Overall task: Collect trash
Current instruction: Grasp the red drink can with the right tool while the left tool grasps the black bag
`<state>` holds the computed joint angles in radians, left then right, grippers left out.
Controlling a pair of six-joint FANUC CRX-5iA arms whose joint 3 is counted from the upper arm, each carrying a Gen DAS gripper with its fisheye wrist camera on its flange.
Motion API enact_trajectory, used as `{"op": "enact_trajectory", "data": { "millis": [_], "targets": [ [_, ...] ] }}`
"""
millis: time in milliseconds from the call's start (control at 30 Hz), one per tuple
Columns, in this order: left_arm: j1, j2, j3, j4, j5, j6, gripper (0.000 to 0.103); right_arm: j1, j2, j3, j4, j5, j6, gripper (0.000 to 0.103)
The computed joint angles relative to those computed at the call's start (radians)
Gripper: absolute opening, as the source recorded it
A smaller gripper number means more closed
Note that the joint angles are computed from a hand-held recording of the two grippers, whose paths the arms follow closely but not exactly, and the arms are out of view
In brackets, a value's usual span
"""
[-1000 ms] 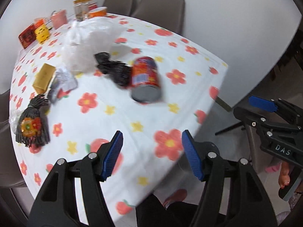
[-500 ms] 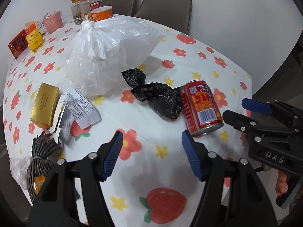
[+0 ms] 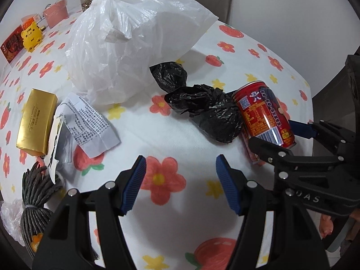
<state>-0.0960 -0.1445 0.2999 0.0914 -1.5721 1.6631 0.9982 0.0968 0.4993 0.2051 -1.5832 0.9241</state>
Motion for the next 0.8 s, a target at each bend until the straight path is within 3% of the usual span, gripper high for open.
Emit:
{"op": "enact_trajectory", "data": {
  "millis": [433,800],
  "targets": [
    [-0.044,0.075,0.071,0.024,0.041,0.016,0.065,-0.049,0.002,0.006,0.077,0.002,0.03,0.063],
    [-0.098,0.157,0.109,-0.014,0.061,0.084,0.063,-0.112,0.003,0.006,0.058,0.001,0.062,0.063]
  ]
}}
